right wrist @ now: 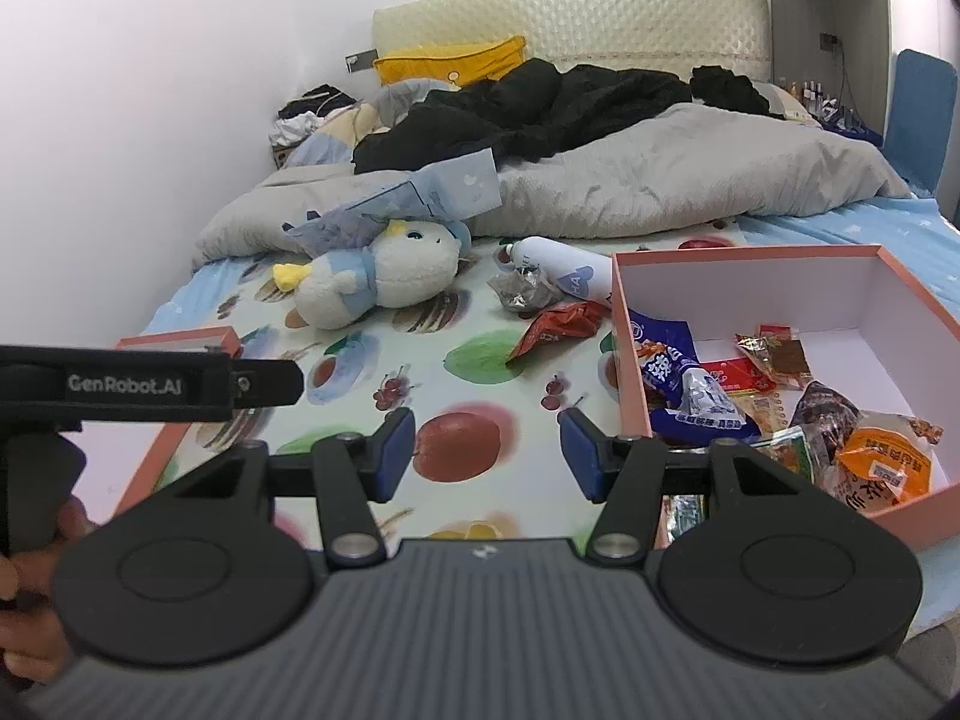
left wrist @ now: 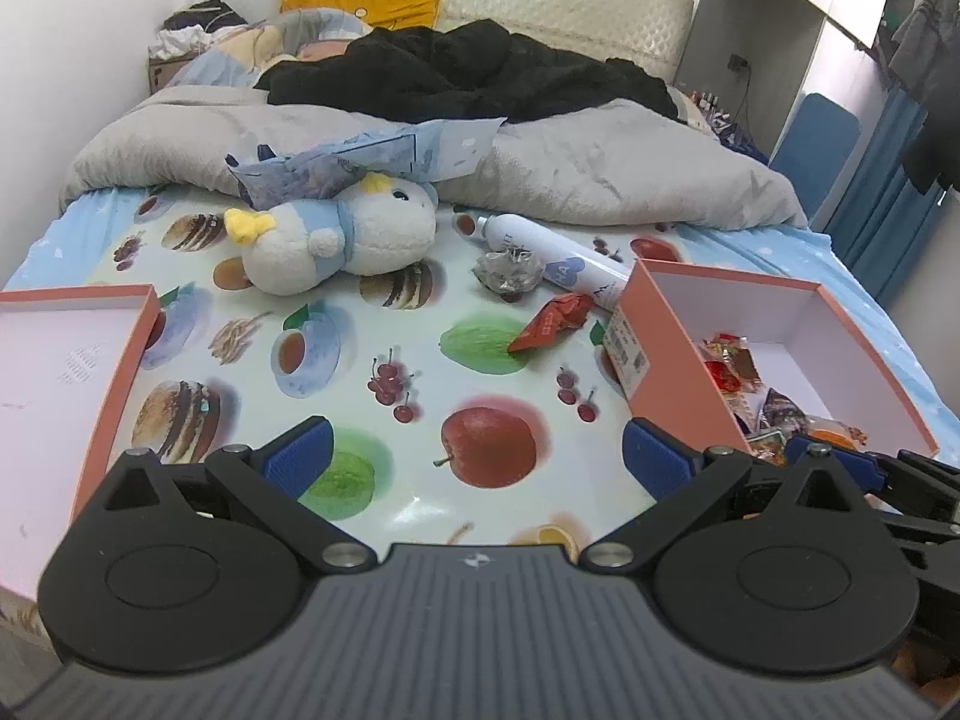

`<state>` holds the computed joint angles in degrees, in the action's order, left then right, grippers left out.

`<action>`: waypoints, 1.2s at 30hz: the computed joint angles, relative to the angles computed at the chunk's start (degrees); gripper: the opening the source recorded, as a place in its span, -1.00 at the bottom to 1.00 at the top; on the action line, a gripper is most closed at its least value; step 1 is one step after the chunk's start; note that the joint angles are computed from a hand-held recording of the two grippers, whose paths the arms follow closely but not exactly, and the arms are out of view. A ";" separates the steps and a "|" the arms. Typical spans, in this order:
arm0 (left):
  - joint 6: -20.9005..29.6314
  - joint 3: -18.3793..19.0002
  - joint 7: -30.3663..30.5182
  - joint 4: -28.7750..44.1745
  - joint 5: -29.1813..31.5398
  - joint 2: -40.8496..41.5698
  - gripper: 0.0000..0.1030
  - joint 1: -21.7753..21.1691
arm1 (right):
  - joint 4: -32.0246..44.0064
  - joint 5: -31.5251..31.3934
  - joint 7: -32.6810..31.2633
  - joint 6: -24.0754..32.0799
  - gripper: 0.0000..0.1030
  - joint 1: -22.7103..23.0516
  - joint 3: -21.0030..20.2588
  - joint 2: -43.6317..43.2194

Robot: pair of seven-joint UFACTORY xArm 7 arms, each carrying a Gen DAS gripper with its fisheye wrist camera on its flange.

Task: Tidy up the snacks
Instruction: 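Move both open grippers toward the clear wrapper and red packet beside the spray bottle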

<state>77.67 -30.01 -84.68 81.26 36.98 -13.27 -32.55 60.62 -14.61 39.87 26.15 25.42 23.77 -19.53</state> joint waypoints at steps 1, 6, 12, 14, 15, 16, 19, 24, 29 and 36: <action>-0.61 0.58 0.49 -0.28 -0.42 0.01 1.00 0.14 | 0.63 0.08 -0.11 -0.06 0.10 -0.05 -0.04 0.95; -4.85 3.72 4.05 -2.65 -2.76 0.15 1.00 1.59 | 3.95 -0.98 -0.86 -0.21 0.10 0.39 -0.56 6.16; -13.63 7.85 7.72 -7.96 -5.14 -0.98 1.00 4.59 | 8.55 -4.59 0.23 -0.14 0.10 1.91 -2.21 13.10; -18.71 9.43 9.31 -10.25 -6.13 -1.27 1.00 6.10 | 10.44 -5.70 0.41 0.22 0.10 2.79 -3.18 15.63; -21.06 9.99 9.99 -11.13 -6.50 -1.20 1.00 6.87 | 11.30 -6.31 0.58 0.38 0.10 3.27 -3.71 16.79; -23.79 10.73 10.90 -12.01 -7.01 -0.93 1.00 7.66 | 12.44 -7.03 0.79 0.64 0.10 3.76 -4.26 18.25; -30.30 12.54 14.15 -12.92 -8.53 1.40 1.00 9.75 | 15.81 -8.15 1.54 1.79 0.09 5.46 -6.14 22.30; -40.07 15.92 21.45 -12.71 -12.19 6.88 0.99 11.80 | 21.82 -10.66 3.67 3.00 0.10 8.81 -9.72 29.11; -47.90 18.53 29.46 -11.92 -15.61 12.42 0.99 12.70 | 28.90 -11.57 4.16 4.21 0.10 11.86 -13.22 35.94; -54.37 20.74 44.05 -6.22 -27.92 22.18 0.99 13.69 | 40.19 -11.00 3.16 9.15 0.09 15.24 -17.45 45.44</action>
